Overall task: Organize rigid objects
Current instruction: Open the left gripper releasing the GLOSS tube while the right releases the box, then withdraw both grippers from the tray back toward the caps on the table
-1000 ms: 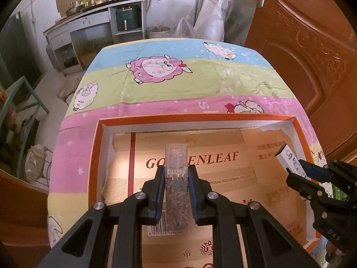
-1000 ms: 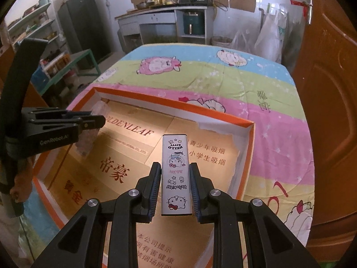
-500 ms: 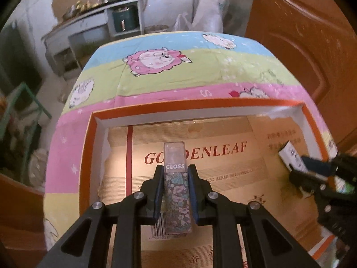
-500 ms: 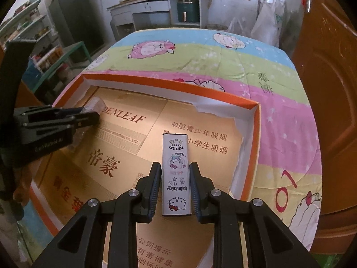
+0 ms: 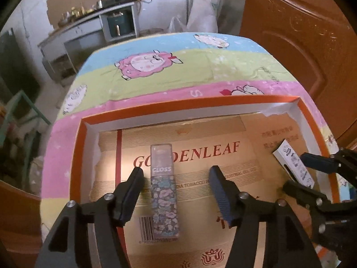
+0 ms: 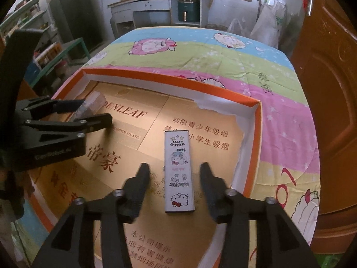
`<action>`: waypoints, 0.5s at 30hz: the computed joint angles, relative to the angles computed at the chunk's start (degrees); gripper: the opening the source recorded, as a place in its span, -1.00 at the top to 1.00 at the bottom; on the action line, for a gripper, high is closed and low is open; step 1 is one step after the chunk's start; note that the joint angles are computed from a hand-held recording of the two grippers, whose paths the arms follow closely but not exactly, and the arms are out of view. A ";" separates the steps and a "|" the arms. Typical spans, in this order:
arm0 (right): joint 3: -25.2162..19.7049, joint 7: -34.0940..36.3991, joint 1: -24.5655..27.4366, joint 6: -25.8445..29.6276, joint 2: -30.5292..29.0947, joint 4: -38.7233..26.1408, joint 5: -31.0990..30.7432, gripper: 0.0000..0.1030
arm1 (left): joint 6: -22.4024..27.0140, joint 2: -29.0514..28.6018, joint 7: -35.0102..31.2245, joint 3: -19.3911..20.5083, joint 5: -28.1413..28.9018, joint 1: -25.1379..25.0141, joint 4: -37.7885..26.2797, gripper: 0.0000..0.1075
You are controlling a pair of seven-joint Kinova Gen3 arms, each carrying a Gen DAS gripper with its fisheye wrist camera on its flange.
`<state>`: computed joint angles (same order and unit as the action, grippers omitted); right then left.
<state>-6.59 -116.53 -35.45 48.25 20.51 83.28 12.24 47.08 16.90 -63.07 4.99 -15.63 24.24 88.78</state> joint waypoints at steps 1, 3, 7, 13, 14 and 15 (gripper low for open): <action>0.17 -0.32 -0.38 -0.09 -0.13 0.30 0.54 0.01 | -0.23 -0.06 -0.16 0.52 0.66 -0.86 0.12 -0.15; 0.38 -1.01 -0.88 -0.24 -0.50 0.93 1.38 0.00 | -1.37 -0.51 -1.63 0.76 2.91 -2.32 0.82 -0.16; 0.23 -1.92 -0.54 -1.11 -1.73 2.29 1.41 -0.03 | -2.76 -1.05 -3.17 0.53 3.27 -2.57 1.89 -0.16; 0.17 -5.80 -1.09 -3.99 -5.45 5.86 3.66 -0.21 | -6.84 -4.96 -3.97 0.79 8.40 -5.11 5.33 -0.16; 0.08 -6.59 -1.25 -4.30 -6.11 6.40 4.23 -0.21 | -7.64 -5.93 -2.98 0.59 7.47 -4.70 6.03 -0.16; 0.04 -7.75 -1.59 -4.59 -7.01 7.07 5.10 -0.21 | -8.61 -7.40 -2.08 0.51 6.65 -4.41 7.04 -0.16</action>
